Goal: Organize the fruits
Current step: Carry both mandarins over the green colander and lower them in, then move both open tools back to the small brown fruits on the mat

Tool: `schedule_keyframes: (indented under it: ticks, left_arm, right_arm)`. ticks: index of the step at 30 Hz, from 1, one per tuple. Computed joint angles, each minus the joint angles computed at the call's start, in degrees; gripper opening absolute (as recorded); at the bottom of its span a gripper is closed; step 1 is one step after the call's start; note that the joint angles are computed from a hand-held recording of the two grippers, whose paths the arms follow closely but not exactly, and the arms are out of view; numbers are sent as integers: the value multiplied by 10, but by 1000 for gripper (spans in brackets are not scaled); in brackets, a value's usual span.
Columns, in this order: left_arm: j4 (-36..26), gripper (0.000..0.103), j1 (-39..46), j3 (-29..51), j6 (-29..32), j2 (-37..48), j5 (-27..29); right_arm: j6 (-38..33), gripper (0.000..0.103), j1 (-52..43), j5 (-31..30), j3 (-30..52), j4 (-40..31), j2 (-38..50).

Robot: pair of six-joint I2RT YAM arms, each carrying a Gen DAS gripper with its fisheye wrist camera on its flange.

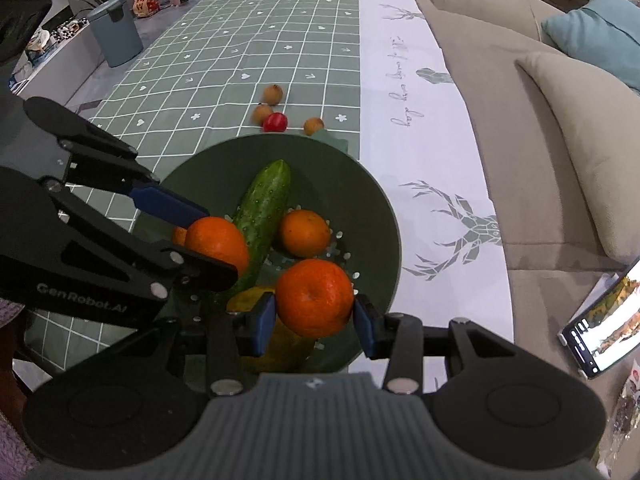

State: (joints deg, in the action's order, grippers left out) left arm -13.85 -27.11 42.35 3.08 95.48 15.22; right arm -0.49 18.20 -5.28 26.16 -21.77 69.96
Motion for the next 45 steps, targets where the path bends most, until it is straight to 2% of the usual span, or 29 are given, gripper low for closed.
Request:
schedule_keyframes:
  ticks: [15,26,30,32,36,45]
  left_arm:
    - [-3,50,15,65,-2,88,17]
    - [-17,55,31,84,8,103,52]
    - [-34,58,39,86,18,91,67]
    - [-42,60,47,83,27,81,78]
    - [-60,60,67,74,53,51,95]
    - [-94,60,136,74,113,4,109]
  right_arm:
    - [-65,39,-22,-20,61,48,156]
    - [-74,41,-3,-2,84,34,182]
    - [-66,56,10,22,94,11,170]
    - [-58,58,17,34,97,0,160]
    - [-29,71,39,56,101,-17,132]
    - [31,77,87,99,131,-49,101]
